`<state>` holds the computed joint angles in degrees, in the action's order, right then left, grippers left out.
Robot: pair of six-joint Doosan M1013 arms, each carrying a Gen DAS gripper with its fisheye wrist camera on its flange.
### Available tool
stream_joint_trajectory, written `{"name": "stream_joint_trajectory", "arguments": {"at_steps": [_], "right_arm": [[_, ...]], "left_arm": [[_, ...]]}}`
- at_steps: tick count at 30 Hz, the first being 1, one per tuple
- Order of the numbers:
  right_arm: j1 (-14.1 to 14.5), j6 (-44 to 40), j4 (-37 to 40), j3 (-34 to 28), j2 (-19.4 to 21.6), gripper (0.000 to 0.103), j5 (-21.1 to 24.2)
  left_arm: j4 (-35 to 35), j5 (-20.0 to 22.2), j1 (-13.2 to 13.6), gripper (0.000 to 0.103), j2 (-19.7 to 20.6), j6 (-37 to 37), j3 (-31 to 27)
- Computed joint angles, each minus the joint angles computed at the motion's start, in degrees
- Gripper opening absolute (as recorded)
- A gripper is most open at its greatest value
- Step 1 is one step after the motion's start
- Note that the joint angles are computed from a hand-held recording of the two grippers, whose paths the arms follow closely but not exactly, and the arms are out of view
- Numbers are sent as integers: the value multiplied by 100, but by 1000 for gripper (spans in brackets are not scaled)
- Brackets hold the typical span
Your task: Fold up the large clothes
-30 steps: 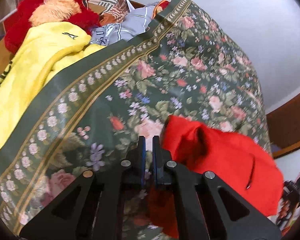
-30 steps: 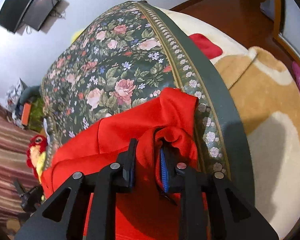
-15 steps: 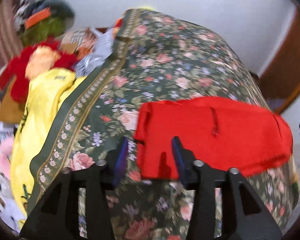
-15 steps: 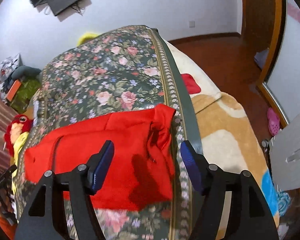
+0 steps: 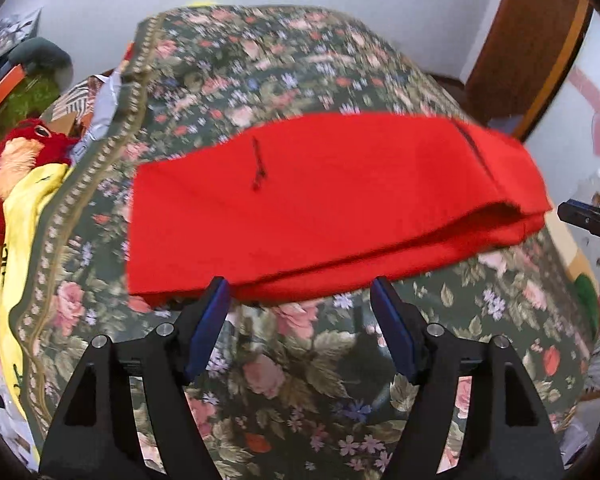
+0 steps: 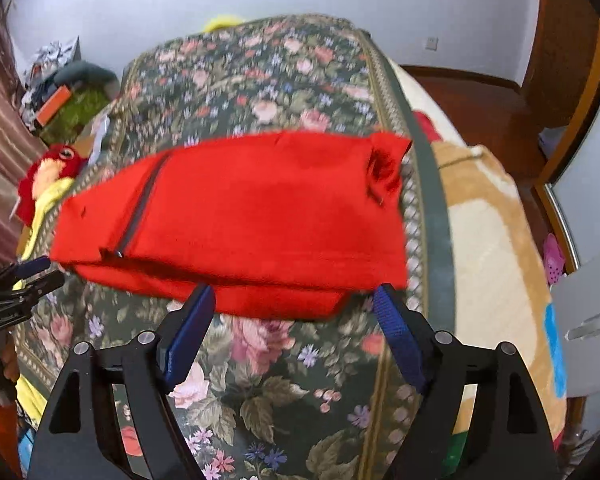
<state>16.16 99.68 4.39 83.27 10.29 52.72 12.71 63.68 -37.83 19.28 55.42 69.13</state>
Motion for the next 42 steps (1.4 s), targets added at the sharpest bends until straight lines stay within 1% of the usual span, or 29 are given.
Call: {"name": "stream_joint_trajectory", "arguments": {"at_steps": [4,6,8,13,16,18,20,23,28,31,33,36,38,39,42], "right_arm": [[96,178,-362,-15,83,79,-5],[128,240,-520,-54,141,79,17],[162,263,-645,-103,217,79,66],[289,464,-1139,-80,314,79,55],[361,366,-1211,-123,425,79,198],[420,357,-1370,-127,449,79,163],[466,309,-1542,-164,465,79,116],[508,272,-1820,-215,465,79,-84],[571,257,-2399,-437,591,79,-344],[554,199,-2543,-621,692,79,-520],[520,209,-2576,-795,786,79,-565],[426,255,-2426,-1138,970,79,-501],[325,387,-2268,-1471,1150,79,-318],[299,493,-2252,-1555,1193,79,-260],[184,766,-2029,-1853,1310,79,-92]], "left_arm": [[36,210,-2,71,171,76,-83],[175,454,23,71,293,-56,-171],[116,499,76,71,337,-142,-177],[-232,202,278,71,289,-397,-16],[-285,96,347,72,276,-532,54],[-309,75,377,74,291,-555,68],[-324,34,403,75,293,-576,73],[-268,40,436,75,327,-592,-8],[165,139,475,75,428,-552,-321],[268,69,569,75,476,-527,-505],[466,148,610,75,555,-530,-685],[719,263,706,75,730,-520,-999],[801,478,786,75,893,-512,-1257],[844,634,842,75,1012,-518,-1444],[1011,950,940,75,1213,-600,-1769]]}}
